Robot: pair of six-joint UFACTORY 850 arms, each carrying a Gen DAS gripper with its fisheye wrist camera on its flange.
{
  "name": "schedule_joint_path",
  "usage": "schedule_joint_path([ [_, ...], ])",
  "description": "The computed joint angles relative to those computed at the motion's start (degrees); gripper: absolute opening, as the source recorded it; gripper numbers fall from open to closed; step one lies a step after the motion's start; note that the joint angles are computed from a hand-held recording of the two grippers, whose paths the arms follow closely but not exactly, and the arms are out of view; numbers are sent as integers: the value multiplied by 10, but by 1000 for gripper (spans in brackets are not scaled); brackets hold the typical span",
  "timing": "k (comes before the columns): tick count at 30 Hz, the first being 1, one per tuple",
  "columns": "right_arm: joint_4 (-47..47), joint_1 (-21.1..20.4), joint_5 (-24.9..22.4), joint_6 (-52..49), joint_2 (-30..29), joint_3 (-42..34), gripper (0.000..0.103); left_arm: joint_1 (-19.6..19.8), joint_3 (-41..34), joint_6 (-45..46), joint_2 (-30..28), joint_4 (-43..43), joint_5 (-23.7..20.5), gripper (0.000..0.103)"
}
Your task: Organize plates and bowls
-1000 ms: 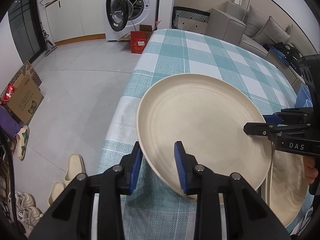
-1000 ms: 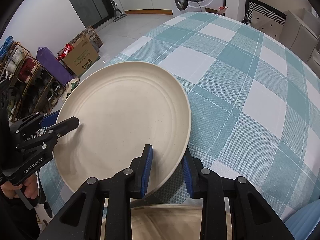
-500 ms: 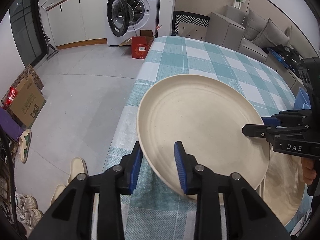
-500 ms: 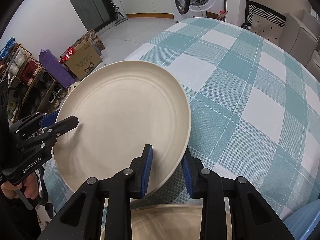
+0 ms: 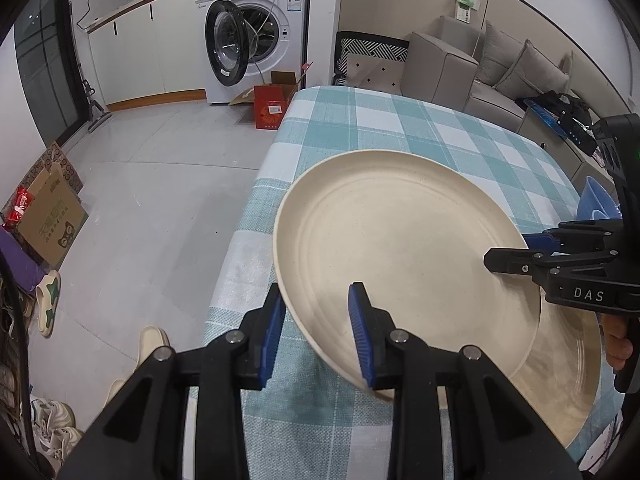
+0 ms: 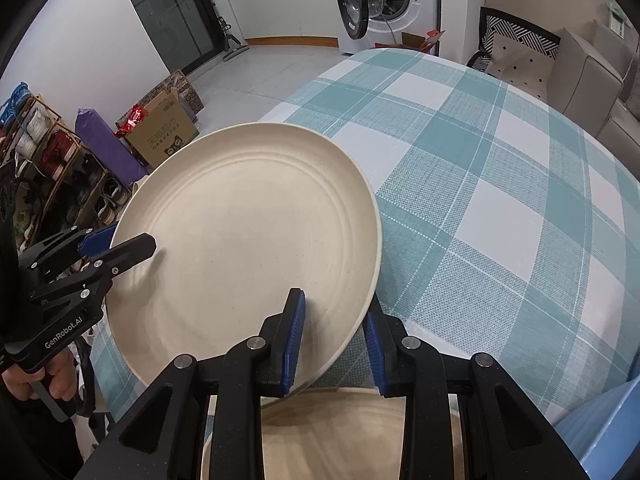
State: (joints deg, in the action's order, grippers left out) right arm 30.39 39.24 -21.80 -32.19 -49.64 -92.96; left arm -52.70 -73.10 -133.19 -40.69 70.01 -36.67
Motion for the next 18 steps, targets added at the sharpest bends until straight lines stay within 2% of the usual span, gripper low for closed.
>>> schedule_joint_path([
  [18, 40, -2, 47, -39, 74, 89, 29, -16, -12, 14, 7, 4, -23, 31],
])
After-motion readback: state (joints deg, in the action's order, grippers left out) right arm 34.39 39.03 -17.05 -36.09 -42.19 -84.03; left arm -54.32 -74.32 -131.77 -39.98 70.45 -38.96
